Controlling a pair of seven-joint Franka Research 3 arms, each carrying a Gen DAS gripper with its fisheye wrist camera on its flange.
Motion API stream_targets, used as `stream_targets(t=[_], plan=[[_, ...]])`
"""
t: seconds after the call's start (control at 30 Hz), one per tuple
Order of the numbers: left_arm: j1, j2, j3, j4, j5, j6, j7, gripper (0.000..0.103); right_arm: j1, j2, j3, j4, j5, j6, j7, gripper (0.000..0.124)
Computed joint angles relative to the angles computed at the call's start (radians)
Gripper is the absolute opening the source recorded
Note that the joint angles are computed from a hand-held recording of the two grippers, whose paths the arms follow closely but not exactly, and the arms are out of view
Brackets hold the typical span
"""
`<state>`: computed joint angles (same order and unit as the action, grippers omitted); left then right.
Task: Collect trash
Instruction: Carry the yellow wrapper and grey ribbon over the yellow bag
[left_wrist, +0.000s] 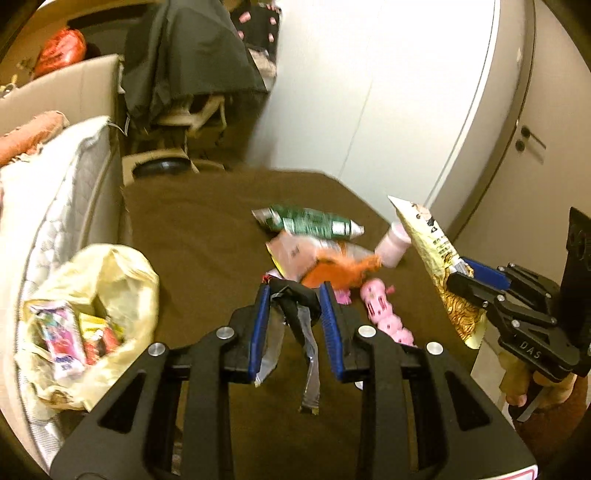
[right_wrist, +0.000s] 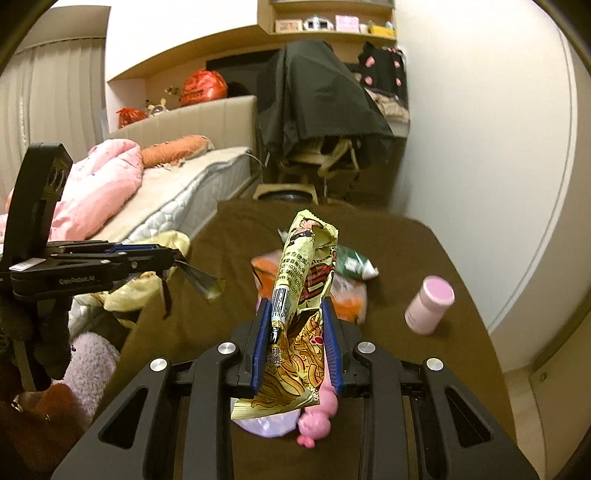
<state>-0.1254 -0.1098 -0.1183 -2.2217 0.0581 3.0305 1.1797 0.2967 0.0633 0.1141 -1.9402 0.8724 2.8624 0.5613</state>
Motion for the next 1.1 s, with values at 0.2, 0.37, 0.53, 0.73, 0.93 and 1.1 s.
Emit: stream_targets(t=[0.2,0.37,0.53,0.73,0.93,1.1], plan=[[0.114,-0.089,-0.039,-0.064,0.164,0.05,-0.177,0.026,0.02,0.023,0.023,0.062,0.009,-0.013,-0.017,0.026],[0.21,-0.132,-0.052,-0.104,0.266,0.057,-0.302,0.026,0.037,0.08,0.043,0.149,-0.013,-0.048,0.003,0.026],[0.255,-0.162,-0.009,-0.161,0.28,0.069,-0.372,0.026,0.063,0.158,0.059,0.246,-0.112,-0.093,0.081,0.026],[0.271,-0.199,0.073,-0.252,0.246,0.11,-0.375,0.026,0.105,0.249,0.071,0.353,-0.266,-0.136,0.198,0.026],[0.253,-0.204,0.15,-0.301,0.176,0.135,-0.321,0.027,0.147,0.349,0.082,0.47,-0.38,-0.199,0.291,0.026],[0.189,-0.2,0.237,-0.329,0.104,0.149,-0.243,0.026,0.165,0.415,0.098,0.545,-0.417,-0.242,0.318,0.026]])
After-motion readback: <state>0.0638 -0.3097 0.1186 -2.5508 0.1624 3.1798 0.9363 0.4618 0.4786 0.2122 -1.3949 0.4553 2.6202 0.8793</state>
